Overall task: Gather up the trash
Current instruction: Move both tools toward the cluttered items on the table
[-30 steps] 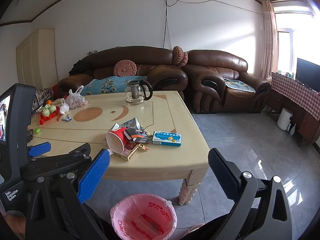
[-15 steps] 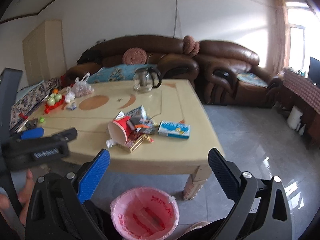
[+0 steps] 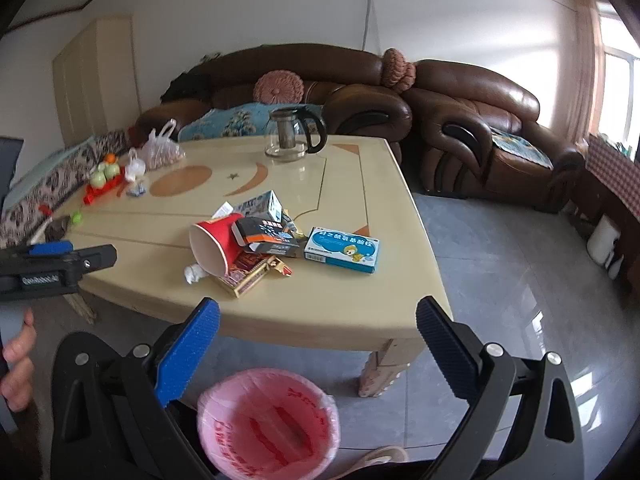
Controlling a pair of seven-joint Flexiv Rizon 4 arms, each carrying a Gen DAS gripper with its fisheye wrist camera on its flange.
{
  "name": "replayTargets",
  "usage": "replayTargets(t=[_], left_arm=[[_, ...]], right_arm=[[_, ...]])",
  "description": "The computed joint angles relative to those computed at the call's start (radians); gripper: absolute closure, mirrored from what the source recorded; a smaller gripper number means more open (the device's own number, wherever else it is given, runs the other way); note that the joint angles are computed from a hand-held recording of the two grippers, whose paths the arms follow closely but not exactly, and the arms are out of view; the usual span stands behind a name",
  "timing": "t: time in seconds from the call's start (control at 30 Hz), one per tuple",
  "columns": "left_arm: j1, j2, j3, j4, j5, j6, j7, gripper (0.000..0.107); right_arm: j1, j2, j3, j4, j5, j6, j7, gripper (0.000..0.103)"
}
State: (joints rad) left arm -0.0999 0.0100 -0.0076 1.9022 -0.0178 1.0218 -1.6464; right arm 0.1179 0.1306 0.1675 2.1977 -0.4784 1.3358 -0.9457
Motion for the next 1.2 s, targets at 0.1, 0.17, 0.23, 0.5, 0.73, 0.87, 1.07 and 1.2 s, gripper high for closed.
replayTargets(t=[0.1,0.17,0.23,0.5,0.73,0.87,1.07,1.2], left_arm=[[0.0,-0.014,-0.005,-0.018,0.011,-0.013,0.007,0.009],[-0.001,-0.026,-0.007,-0.033,0.013,-0.023,0.019,0.009],[-0.003,-0.039,-0.01,-0.051,0.003,-0.039,0.043,0.009],[-0.01,-0.092,-0.023,-0.105,-0.124,-0.083,0.21,0.009],[-0.011,-0.144,-0.031,-0.155,-0.186,-0.149,0.32,0.009],[-0.003,-0.189,-0.035,-0.211,-0.224,-0.224,0.333,0.009],[0.01,-0.232,-0.041,-0.253,-0.288,-0.272,0.367,0.009],[0.023,-0.246,-0.05,-0.227,-0.363,-0.223,0.417,0.009]], right_arm=[[0.054,-0.02,-0.033,-0.042,0.168,-0.02,-0.177,0.007],[0.065,-0.038,-0.043,-0.07,0.224,-0.032,-0.258,0.007],[0.071,-0.05,-0.047,-0.09,0.273,-0.026,-0.334,0.007],[0.092,-0.122,-0.062,-0.219,0.541,-0.063,-0.78,0.007],[0.021,-0.227,-0.055,-0.471,0.82,-0.337,-1.127,0.007],[-0.021,-0.29,-0.046,-0.571,0.841,-0.427,-1.212,0.007],[-0.046,-0.378,-0.033,-0.669,0.782,-0.49,-1.256,0.007],[-0.064,-0.436,-0.022,-0.729,0.788,-0.537,-1.246,0.007]])
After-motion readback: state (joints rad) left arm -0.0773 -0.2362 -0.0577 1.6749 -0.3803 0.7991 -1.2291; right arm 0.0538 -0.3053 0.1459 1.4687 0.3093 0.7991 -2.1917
